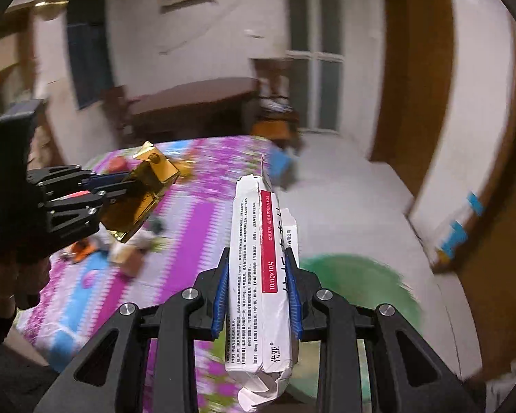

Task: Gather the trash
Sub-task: 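Carry both items to the green bin and open both tools to drop them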

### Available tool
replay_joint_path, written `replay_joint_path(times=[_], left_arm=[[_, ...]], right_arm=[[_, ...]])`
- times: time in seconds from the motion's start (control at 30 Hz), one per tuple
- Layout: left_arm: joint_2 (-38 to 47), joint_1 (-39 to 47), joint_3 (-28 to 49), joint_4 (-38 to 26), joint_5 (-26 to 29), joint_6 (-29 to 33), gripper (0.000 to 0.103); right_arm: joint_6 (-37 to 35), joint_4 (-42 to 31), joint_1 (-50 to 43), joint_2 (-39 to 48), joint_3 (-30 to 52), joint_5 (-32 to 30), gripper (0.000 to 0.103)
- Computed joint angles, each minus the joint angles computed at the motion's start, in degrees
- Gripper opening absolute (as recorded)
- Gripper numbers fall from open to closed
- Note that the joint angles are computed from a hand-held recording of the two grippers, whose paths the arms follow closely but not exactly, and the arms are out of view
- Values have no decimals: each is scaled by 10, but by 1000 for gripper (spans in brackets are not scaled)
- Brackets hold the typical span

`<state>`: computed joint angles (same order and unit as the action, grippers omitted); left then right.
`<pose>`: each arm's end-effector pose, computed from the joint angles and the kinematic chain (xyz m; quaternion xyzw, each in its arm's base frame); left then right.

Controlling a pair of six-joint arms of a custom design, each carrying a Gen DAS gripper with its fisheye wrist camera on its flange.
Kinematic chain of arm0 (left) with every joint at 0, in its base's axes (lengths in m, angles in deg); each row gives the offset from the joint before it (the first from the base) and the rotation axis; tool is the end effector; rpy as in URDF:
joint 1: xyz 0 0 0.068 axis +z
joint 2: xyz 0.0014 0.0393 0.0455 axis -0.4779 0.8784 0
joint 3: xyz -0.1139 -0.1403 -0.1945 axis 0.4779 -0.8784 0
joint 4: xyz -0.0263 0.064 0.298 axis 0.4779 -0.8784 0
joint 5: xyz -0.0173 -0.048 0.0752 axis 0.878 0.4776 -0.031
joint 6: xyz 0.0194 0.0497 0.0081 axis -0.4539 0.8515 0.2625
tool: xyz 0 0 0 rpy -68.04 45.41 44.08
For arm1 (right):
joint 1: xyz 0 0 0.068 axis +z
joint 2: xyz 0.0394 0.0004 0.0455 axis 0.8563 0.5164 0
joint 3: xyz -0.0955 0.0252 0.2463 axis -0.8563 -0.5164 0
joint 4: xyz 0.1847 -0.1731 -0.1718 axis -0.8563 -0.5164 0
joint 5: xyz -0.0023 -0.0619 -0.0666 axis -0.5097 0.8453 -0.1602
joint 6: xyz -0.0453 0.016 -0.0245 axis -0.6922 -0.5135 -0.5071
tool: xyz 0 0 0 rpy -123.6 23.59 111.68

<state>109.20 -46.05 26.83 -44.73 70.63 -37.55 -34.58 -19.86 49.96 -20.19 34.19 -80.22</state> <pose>0.2610 -0.0797 0.2986 0.1851 0.8825 -0.0026 0.4324 0.2234 -0.0222 0.3407 -0.1371 0.9045 0.0815 0.3955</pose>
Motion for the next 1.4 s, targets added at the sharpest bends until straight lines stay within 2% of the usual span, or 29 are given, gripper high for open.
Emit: replay_joint_path(times=[0.07, 0.23, 0.37, 0.53, 0.73, 1.1, 1.2, 1.23, 1.27, 1.3, 1.4], left_arm=[[53, -57, 27, 16, -24, -6, 18], [159, -134, 82, 48, -51, -5, 18], [258, -171, 147, 54, -51, -3, 18], [334, -197, 199, 56, -55, 7, 18], [391, -207, 236, 55, -63, 22, 18], [463, -186, 299, 0, -13, 16, 18], [472, -184, 306, -13, -13, 18, 20], [476, -184, 309, -18, -23, 13, 32], [476, -184, 307, -16, -34, 7, 39], [470, -181, 299, -7, -40, 2, 44], [456, -175, 286, -5, -31, 0, 44]], right_arm=[[-22, -8, -47, 21, 11, -5, 30], [-72, -29, -155, 96, 55, -4, 30], [-93, -28, -202, 155, 80, 25, 31], [-79, -13, -214, 207, 85, 56, 31], [-57, -23, -229, 252, 97, 50, 31], [24, -20, -180, 325, 106, 43, 31], [39, -12, -171, 331, 102, 39, 31], [45, -6, -168, 331, 98, 39, 38], [51, -4, -169, 335, 99, 38, 49], [53, -2, -171, 338, 100, 33, 49], [55, 4, -168, 338, 95, 31, 49]])
